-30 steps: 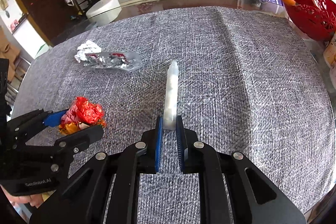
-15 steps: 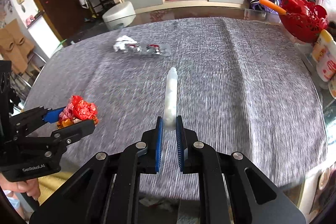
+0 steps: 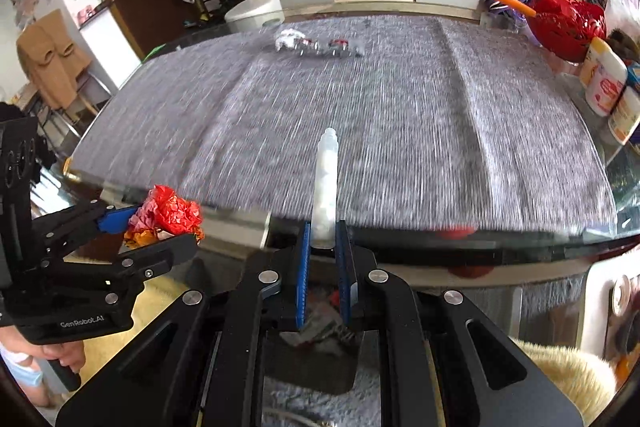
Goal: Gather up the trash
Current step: 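Lower the wrapper and white tube into the bin and open both tools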
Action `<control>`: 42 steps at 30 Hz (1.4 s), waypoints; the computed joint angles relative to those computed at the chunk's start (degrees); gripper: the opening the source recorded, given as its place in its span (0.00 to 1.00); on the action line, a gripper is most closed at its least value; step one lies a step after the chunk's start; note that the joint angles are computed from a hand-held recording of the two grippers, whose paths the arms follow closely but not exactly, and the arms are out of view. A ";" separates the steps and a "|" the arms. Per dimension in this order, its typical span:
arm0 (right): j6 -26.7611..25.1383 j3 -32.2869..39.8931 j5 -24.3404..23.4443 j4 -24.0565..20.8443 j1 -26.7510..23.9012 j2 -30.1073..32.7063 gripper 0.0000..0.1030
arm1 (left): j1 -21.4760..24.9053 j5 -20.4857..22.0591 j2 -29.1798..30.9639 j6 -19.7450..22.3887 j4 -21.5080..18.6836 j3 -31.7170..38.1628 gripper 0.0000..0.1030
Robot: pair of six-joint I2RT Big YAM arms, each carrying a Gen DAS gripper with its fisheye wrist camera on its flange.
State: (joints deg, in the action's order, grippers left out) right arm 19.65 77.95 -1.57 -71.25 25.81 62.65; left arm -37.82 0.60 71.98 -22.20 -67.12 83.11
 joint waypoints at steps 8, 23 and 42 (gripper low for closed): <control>3.77 -5.66 -1.32 -0.40 3.56 -3.49 0.13 | -2.40 0.47 -3.49 -3.79 0.66 -7.40 0.56; 8.30 -14.85 -8.57 0.48 3.07 -1.70 0.13 | -3.37 3.97 -2.67 -8.01 2.95 -17.21 0.56; 8.77 -16.34 -12.10 1.19 0.44 4.57 0.16 | -2.48 5.72 3.19 -7.11 2.14 -17.27 0.60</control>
